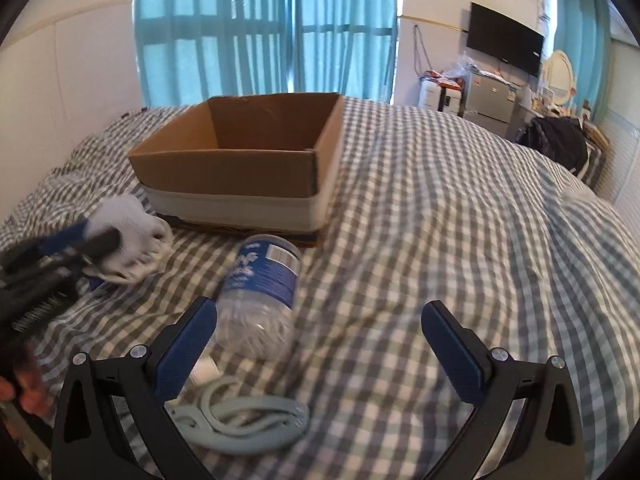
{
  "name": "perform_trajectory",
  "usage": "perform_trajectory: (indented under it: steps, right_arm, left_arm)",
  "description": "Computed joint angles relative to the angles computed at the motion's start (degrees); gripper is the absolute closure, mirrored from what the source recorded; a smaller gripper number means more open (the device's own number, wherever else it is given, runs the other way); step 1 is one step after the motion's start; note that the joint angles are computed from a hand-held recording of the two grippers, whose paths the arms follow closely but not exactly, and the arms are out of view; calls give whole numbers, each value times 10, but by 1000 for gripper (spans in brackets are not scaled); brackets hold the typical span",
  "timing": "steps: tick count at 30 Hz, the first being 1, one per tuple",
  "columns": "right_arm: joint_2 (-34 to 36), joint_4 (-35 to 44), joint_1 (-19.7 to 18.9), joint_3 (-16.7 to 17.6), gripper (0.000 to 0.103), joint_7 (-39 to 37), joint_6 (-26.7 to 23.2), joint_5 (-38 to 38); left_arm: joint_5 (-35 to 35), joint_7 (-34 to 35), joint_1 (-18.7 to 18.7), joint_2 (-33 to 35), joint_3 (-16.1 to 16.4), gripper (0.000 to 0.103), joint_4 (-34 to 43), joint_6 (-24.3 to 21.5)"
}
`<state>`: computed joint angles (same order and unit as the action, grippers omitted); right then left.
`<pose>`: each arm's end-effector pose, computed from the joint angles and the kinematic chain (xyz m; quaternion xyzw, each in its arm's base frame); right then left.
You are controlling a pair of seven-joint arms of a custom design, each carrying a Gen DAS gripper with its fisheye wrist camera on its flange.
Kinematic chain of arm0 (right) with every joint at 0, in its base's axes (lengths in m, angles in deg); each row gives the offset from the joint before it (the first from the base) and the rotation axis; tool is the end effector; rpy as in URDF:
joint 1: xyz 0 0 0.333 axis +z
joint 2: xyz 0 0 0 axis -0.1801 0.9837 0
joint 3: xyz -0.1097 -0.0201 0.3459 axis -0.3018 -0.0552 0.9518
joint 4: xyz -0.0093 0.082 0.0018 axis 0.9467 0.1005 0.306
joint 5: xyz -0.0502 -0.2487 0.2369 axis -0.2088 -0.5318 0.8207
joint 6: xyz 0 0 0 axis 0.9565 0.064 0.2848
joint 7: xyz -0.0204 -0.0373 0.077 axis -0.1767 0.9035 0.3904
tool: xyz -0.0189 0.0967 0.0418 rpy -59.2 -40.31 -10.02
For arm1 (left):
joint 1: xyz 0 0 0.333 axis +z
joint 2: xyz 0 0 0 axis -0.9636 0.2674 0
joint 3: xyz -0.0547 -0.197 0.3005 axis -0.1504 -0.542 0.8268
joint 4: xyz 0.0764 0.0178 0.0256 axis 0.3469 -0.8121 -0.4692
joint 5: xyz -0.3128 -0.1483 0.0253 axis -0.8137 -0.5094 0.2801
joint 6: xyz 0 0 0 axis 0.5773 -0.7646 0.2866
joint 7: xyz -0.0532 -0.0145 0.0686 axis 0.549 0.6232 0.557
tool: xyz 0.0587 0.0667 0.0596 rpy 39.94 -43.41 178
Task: Organize objects
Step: 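Grasp the white knit glove with the left gripper while the right grasps the bottle, then carry glove and bottle into the box and open both grippers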
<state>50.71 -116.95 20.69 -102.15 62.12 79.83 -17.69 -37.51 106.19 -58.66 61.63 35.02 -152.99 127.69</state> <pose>0.6861 0.2562 0.4785 -0.6629 0.6368 -0.2817 0.2751 0.6864 -0.0294 0.4871 -0.5750 0.6854 -0.3467 0.2818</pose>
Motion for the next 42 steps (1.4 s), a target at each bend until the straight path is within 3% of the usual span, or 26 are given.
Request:
perform_trajectory:
  steps: [2,3,4,7,11,12,16,17,21,29,31,33,34,37,42]
  right_arm:
    - [23,41,-15,25,0,-25,-28,20]
    - [43,76,-28,45,0,-44,-51,38]
    - [57,97,-35,56,0,-58,-61,50]
    - [105,172,-40,66,2,-85,-107,72]
    - [143,226,-59,94,35,-120,-143,113]
    - [147,230,-62,99,37,-127,-150,122]
    - [122,178,-52,83,39,-123,-108,128]
    - [115,164,-48,77,39,-118,-98,127]
    - [77,104,-50,80,40,-121,-56,137]
    - [-2,-1,-11,43,40,-99,13,115]
    - [-19,-20,1,29,40,-86,25,103]
    - [-40,-48,18,12,40,-64,44,87]
    - [-50,-60,26,4,40,-53,53,79]
    - [-74,-83,43,-15,40,-31,65,52]
    - [-107,-108,63,-37,40,13,78,-11]
  left_arm:
    - [16,-32,-61,-4,82,55,9,-7]
    - [35,-58,-79,-2,110,63,17,-22]
    - [25,-54,-85,2,118,72,24,-37]
    - [16,-45,-63,14,94,72,32,-55]
    - [28,-33,-67,18,94,72,27,-43]
    - [31,-29,-68,21,93,72,29,-47]
    - [36,-36,-82,16,108,74,27,-54]
    - [33,-35,-78,11,102,74,23,-54]
    - [-13,4,-16,-8,25,76,-1,-59]
    - [-61,28,-1,-74,2,76,-69,-38]
    - [-65,19,-20,-90,23,76,-79,-37]
    - [-14,-45,-82,-101,94,76,-71,-73]
    - [-19,-44,-95,-102,108,76,-69,-85]
    - [-64,-21,-67,-112,72,77,-83,-88]
    - [-53,-24,-90,-132,92,77,-97,-80]
